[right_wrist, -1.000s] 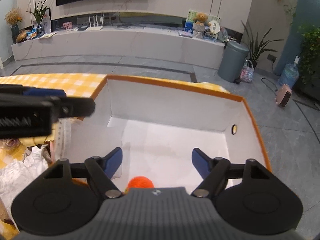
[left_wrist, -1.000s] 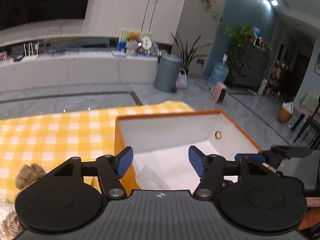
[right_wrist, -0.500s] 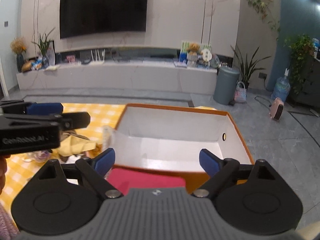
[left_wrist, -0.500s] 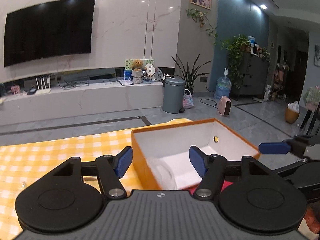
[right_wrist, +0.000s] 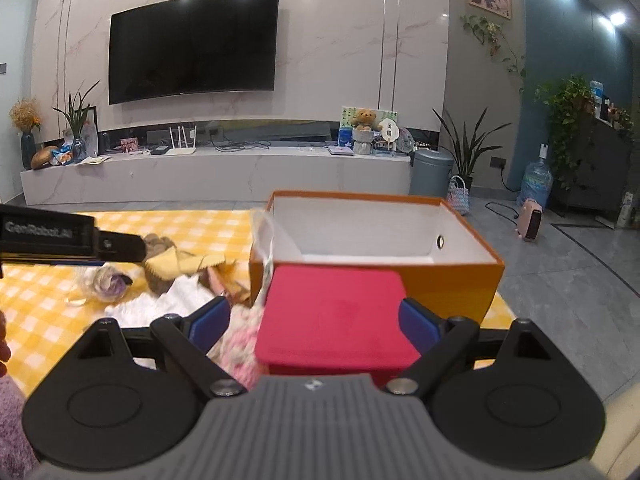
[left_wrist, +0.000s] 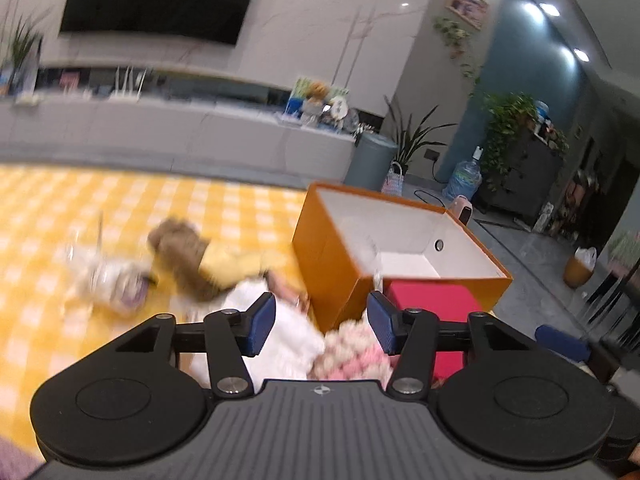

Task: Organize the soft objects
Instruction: 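Move both tools back toward the soft items on the table, then grasp the white crumpled plastic bag with the left tool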

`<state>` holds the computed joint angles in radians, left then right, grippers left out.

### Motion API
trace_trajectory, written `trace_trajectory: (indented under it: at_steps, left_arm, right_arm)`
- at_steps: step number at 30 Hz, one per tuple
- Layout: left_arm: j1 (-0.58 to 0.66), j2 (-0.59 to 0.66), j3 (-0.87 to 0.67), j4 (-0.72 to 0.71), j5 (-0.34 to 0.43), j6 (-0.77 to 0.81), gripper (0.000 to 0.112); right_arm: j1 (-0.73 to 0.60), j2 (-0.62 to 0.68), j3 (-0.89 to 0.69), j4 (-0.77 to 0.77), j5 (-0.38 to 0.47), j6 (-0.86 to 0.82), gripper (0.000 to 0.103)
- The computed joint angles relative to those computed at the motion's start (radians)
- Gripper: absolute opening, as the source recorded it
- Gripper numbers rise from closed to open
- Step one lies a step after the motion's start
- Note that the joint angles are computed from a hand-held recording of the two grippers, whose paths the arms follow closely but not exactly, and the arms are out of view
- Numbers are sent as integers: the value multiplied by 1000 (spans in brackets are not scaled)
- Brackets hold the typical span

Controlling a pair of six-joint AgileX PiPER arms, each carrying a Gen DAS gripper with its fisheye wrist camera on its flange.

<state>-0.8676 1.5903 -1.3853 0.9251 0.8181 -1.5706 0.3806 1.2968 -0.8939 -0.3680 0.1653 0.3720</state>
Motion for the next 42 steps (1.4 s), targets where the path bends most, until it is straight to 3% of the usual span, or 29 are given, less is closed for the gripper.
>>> trace_trajectory:
  at_steps: [2,4,8,11,14,16,21,28,33,40,42]
  left_arm:
    - [13,-41,70,-22,-32,-17,59]
    - [-4,-47,99,-6,22,5,57]
    - [-19,-61,173,32,48,-36,58]
    - [0,-96,246,6,-24,-6,58]
    - [25,-125,312,-22,-81,-2,57]
    - [13,-134,348,-1,-93,-45,57]
    - [21,-155,405,31,-150,-91,57]
    - [56,-133,405,28,-232,-89,58]
    - [90,-80,362,-7,-257,-82,73]
    - [164,17,262,-159,-274,-2,74]
    - [176,43,235,-176,-272,11,70]
  right_arm:
    - [12,-10,20,51,9,-25,90]
    - [22,-5,26,138,26,-96,90]
    - [77,10,44,0,38,27,90]
    - [97,29,45,36,39,-12,89]
    - [137,42,45,-74,56,98,88]
    - [157,52,43,-122,66,134,82]
    - [176,88,22,-147,83,151,81]
    - [198,132,1,-125,79,110,69]
    - [201,160,-8,-27,62,-21,58]
    - [185,191,-18,81,49,-128,58]
    - [172,198,-21,163,48,-205,58]
